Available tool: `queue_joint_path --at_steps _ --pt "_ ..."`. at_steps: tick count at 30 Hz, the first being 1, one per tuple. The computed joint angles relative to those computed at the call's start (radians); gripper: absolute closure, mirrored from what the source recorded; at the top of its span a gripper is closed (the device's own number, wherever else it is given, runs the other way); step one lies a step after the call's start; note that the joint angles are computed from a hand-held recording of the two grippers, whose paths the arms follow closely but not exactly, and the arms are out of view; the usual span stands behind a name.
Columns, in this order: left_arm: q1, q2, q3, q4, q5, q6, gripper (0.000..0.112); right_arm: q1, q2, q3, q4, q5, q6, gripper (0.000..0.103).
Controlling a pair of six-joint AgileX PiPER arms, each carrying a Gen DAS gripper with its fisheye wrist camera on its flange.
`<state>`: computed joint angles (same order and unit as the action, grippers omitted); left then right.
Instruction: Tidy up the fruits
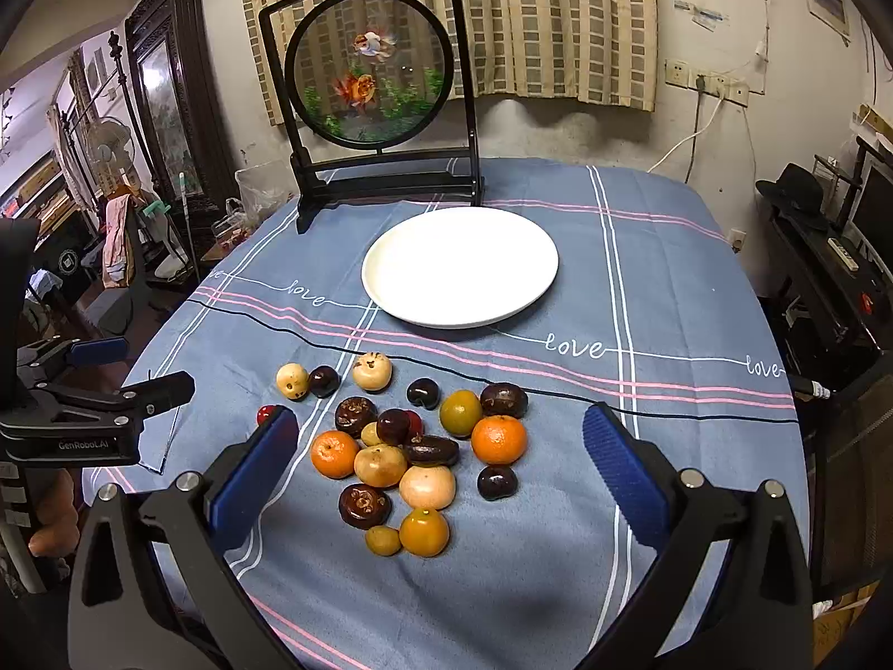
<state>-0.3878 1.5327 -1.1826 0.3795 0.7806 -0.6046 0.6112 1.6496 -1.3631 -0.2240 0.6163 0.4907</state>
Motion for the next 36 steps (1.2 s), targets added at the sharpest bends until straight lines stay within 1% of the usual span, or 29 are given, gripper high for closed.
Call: queue_joint_path --at_steps 13,26,36 --pt "0.028 0.02 -0.017 -0.033 -0.014 0.035 0.012 0.007 0.032 -0.04 -0.024 0.026 0.007 0.002" --pt "0.044 0.045 -0.05 -0.082 -0.011 0.097 0.012 0.013 0.027 -0.045 -0.062 0.05 0.06 0.002" --pt "0.048 0.048 -0.052 -0.089 -0.013 0.103 0.012 0.019 0.02 -0.038 -0.082 0.055 0.085 0.002"
